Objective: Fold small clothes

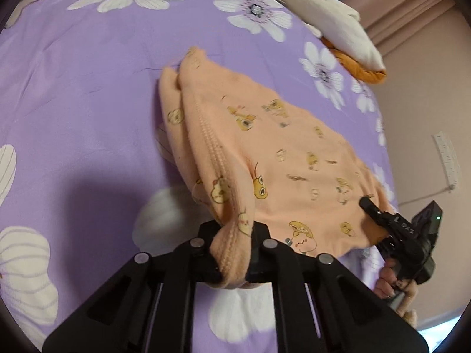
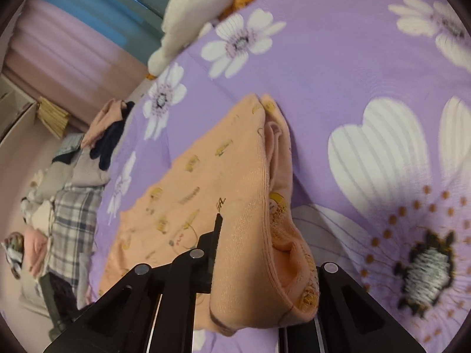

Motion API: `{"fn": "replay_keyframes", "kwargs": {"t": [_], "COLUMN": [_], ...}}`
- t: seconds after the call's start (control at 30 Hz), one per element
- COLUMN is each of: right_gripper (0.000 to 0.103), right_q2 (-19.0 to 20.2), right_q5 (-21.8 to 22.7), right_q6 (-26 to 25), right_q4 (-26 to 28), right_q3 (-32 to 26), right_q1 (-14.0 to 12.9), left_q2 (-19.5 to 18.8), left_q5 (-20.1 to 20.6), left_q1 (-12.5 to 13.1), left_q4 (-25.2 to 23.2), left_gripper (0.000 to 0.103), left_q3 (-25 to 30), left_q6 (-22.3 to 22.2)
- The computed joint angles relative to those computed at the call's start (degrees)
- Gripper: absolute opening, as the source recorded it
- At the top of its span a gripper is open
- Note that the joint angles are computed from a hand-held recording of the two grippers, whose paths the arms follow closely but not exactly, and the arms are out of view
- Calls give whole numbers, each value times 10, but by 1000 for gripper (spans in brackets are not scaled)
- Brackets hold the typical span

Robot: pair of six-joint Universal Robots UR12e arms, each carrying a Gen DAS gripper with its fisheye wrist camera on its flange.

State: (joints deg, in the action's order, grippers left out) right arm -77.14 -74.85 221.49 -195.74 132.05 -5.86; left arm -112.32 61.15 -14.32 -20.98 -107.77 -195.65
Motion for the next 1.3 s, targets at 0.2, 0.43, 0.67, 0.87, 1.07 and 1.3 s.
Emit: {"fn": "replay_keyframes", "kwargs": {"t": [0.2,0.43,0.67,0.87,1.07,1.3], "right_gripper": [13,12,12,12,12,12], "right_q2": [-44,-55,-56,-56,-51,-35], "right_q5": [-7,-59,-119,-232,-278,-279], "right_q6": [-17,-25,-59,-137,-211,-310], "right_q4": [49,125,163,195,193,184], "right_q3": [19,21,-1,-39,-73,-109], "right_q1": [-7,0,23,68,101,141], "left_q2": [27,34,39,56,67,79], "left_q5": [-40,15,50,83,161,152], "left_q1": [4,-17,-22,-13,-9,13], "left_q4": [-22,-58,-57,-35,-2,2], "left_gripper": [8,10,21,28,39,40], "left_q3": [-26,-38,-36,-52,-68,-87], "left_q6": [13,22,29,21,-6,-28]}}
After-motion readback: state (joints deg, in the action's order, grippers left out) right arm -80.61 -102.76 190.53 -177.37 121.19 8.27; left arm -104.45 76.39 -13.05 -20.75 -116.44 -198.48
